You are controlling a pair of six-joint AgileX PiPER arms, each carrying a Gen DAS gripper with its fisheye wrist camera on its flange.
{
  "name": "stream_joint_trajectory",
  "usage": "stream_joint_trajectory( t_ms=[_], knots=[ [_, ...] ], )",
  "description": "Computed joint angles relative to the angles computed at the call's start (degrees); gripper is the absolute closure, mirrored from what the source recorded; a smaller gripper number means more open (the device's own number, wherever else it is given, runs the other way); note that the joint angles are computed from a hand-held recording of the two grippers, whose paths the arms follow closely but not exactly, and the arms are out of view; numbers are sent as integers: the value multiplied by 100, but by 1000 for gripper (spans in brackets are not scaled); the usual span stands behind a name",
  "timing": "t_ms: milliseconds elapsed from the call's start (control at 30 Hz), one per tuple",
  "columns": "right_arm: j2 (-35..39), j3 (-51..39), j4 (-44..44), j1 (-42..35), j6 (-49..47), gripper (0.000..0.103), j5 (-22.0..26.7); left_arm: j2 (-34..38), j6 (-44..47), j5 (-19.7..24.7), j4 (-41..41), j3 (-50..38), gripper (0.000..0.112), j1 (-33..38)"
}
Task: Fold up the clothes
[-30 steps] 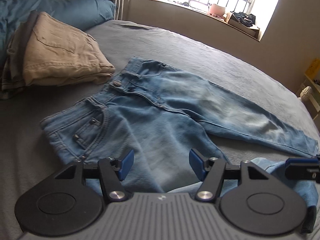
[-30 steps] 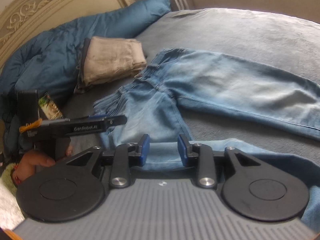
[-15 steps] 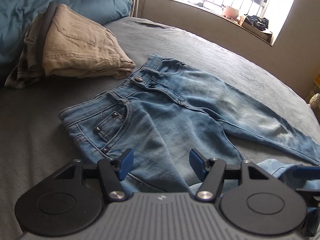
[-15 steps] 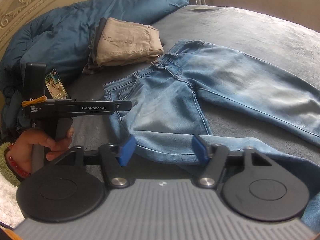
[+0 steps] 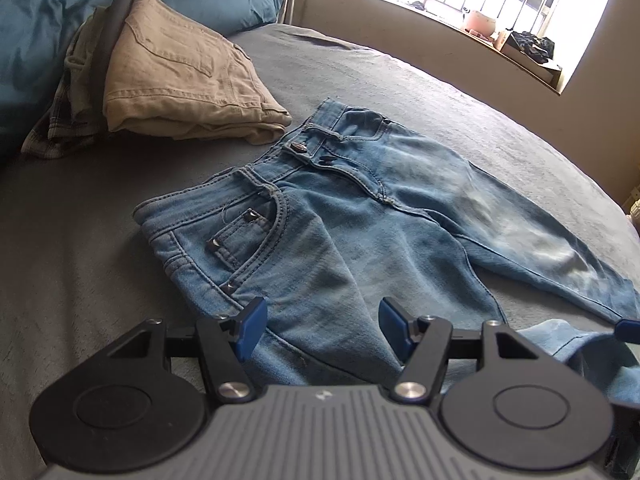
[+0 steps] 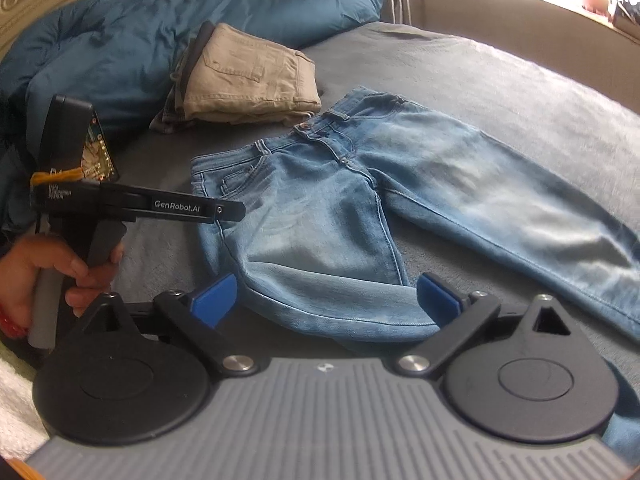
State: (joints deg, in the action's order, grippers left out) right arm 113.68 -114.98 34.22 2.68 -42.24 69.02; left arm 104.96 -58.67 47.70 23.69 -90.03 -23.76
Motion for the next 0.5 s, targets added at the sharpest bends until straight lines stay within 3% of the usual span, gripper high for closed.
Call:
stream_joint_trajectory(
  t_ms=[300, 500],
  knots=[
    [-393, 738, 345, 61, -712, 1, -629, -101, -136, -51, -98, 194, 49, 115],
    [-451, 963, 483, 120, -1217, 1, -637, -271, -622, -182, 57, 642, 47, 225]
  ],
)
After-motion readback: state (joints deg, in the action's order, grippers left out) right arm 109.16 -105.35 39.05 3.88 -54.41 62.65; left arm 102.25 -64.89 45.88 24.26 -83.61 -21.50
